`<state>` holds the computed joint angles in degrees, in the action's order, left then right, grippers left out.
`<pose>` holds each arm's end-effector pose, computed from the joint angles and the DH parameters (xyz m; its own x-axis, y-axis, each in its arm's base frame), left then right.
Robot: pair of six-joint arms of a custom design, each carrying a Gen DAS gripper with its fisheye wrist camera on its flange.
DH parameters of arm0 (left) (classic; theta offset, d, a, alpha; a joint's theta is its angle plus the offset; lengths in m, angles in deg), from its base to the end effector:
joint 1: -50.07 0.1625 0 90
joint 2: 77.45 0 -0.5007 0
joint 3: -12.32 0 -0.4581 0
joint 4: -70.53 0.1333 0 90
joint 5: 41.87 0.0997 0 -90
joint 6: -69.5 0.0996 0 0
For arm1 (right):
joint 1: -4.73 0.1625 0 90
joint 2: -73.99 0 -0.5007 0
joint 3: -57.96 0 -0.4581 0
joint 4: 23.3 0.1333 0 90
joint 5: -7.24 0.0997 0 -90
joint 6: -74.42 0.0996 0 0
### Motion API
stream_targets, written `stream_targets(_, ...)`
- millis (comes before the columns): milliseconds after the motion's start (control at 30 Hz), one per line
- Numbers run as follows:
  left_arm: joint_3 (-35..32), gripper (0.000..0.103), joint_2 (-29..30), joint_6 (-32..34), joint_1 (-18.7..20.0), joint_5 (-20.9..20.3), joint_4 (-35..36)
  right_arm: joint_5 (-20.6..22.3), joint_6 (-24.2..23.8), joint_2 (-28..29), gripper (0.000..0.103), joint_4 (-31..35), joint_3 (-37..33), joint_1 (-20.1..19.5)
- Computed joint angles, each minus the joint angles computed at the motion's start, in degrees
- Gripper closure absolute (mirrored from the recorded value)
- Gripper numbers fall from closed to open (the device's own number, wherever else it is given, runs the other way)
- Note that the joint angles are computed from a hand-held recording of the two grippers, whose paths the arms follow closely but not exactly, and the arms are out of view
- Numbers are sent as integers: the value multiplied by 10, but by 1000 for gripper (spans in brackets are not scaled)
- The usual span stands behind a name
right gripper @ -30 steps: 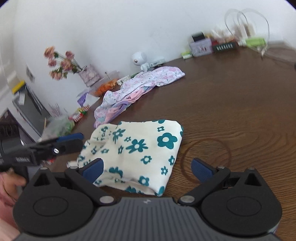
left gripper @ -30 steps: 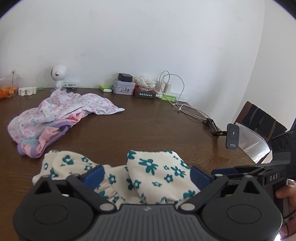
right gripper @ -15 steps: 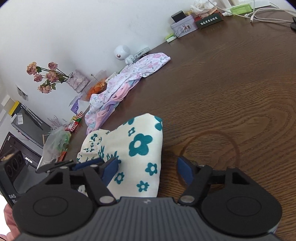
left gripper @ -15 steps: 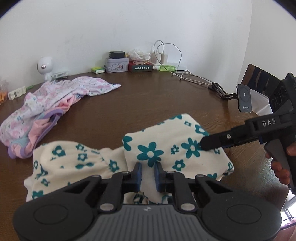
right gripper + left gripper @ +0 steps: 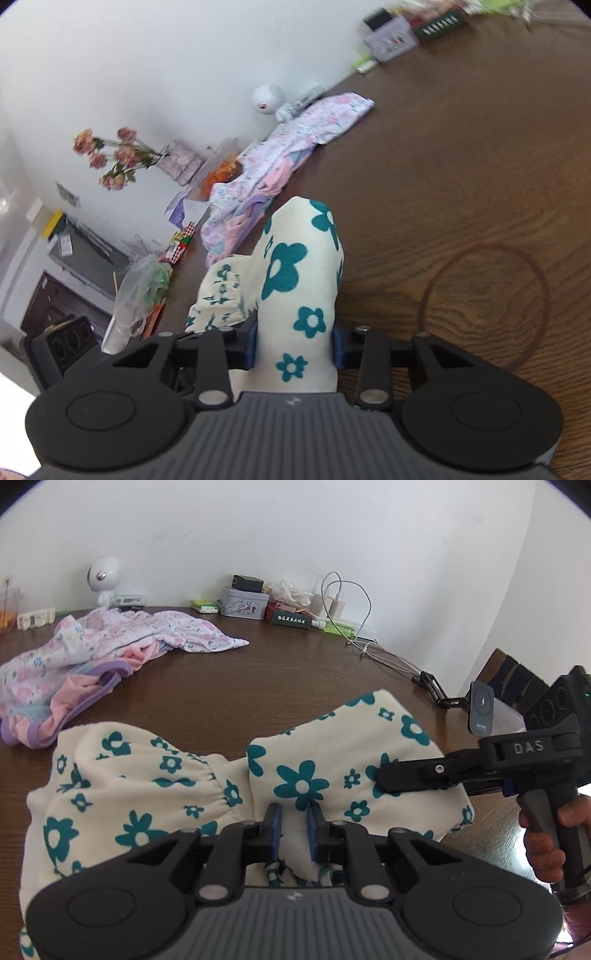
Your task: Fold clothes
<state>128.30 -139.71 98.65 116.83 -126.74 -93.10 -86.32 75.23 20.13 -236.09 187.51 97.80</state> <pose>-0.1186 -0.6365 0.1770 -0.6291 0.7396 -0.2393 0.7756 0.5767 -0.2565 0.1563 -0.5416 0.1283 -0.9995 0.0016 0.0319 -0.0223 0.6798 -0.7331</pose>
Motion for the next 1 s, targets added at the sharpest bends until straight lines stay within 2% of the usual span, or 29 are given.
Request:
stream_targets(67,1,91,3,-7,-5,-5,4,-35,-28,-10,68,9,1,19)
stream_targets(267,4,91,20,-21,-35,-27,25,-137,-55,-71,69,51,26,49)
stream_targets(367,-1,78,20,-30,-41,-65,43,-179,-64,-111,69,85,40,55)
stream_targets(467,-11,80,26,-51,-47,-82,62,-229,-81,-148,69,123,49,65)
stream_targets(567,-25,89,46,-67,-55,-82,86,-261,-92,-173,69,148,52,70)
stream_targets(633,-33,90,63,-77,-60,-81,98,-279,-99,-184,69,171,51,75)
stream_targets(800,-42,99,97,-91,-68,-81,102,-329,-115,-181,69,229,29,97)
stream_targets(1000,-41,101,110,-115,-61,-113,82,-413,-135,-150,69,292,-13,136)
